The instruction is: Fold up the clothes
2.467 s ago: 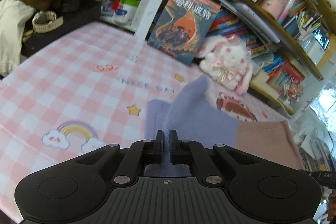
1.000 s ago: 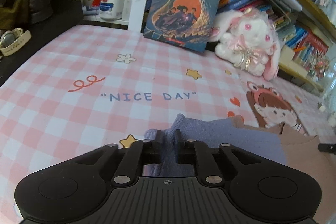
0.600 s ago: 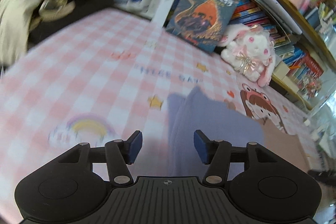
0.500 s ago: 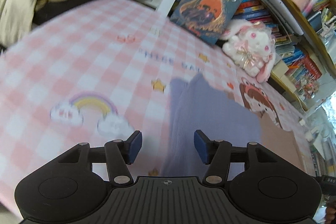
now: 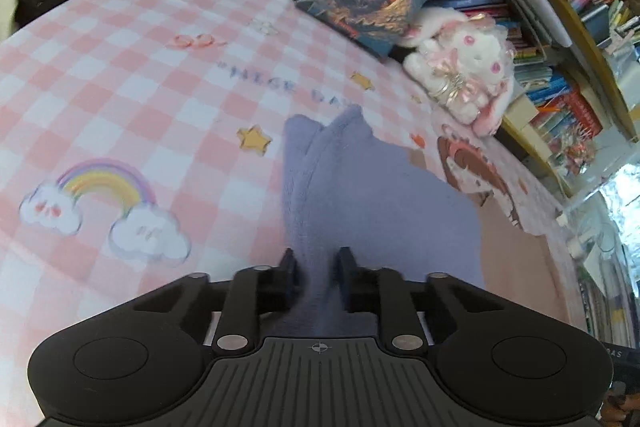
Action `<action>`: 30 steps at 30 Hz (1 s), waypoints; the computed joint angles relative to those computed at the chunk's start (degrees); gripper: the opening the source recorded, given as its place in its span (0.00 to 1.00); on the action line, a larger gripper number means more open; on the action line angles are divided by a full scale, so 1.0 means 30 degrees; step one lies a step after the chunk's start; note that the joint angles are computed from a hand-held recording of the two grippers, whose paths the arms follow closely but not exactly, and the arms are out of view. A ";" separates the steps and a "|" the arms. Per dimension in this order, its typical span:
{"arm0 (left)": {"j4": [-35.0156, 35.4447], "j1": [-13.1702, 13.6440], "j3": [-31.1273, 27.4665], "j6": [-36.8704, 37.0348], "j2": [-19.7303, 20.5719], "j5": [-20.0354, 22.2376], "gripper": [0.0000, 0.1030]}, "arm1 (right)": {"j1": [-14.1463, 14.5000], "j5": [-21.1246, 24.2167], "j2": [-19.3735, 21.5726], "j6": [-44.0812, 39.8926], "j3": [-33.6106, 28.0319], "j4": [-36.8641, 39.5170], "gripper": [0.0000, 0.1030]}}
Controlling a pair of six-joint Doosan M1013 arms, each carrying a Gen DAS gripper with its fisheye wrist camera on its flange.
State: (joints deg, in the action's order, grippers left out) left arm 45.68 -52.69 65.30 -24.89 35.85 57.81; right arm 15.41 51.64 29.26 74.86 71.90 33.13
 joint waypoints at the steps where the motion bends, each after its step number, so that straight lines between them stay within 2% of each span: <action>1: 0.0316 0.0053 -0.0095 0.0154 0.0022 0.0076 0.12 | 0.0063 -0.0314 0.0060 0.0030 -0.0105 0.0021 0.15; 3: 0.1057 0.0137 -0.0615 0.0701 0.0201 0.0730 0.11 | 0.0191 -0.0949 0.0188 0.0092 -0.0321 0.0055 0.11; 6: 0.1577 0.0319 -0.1173 0.1623 0.0374 0.1361 0.11 | 0.0411 -0.1046 0.0543 -0.0251 -0.1015 0.0319 0.11; 12: 0.0249 0.0805 -0.0741 0.2499 0.0197 0.1036 0.12 | 0.0886 -0.0855 0.1145 0.0763 -0.1738 -0.1140 0.11; 21: 0.0164 0.0658 -0.0128 0.2147 -0.0023 0.0755 0.12 | 0.0981 -0.1214 0.0919 0.1129 -0.1367 -0.1478 0.12; 30: 0.0253 0.0435 0.0747 0.1661 -0.0587 0.0795 0.12 | 0.1133 -0.0742 0.0530 0.1208 -0.0861 -0.1376 0.12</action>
State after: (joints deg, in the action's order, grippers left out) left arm 46.44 -51.38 67.54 -19.91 34.09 60.20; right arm 18.81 49.41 30.84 78.48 69.32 29.00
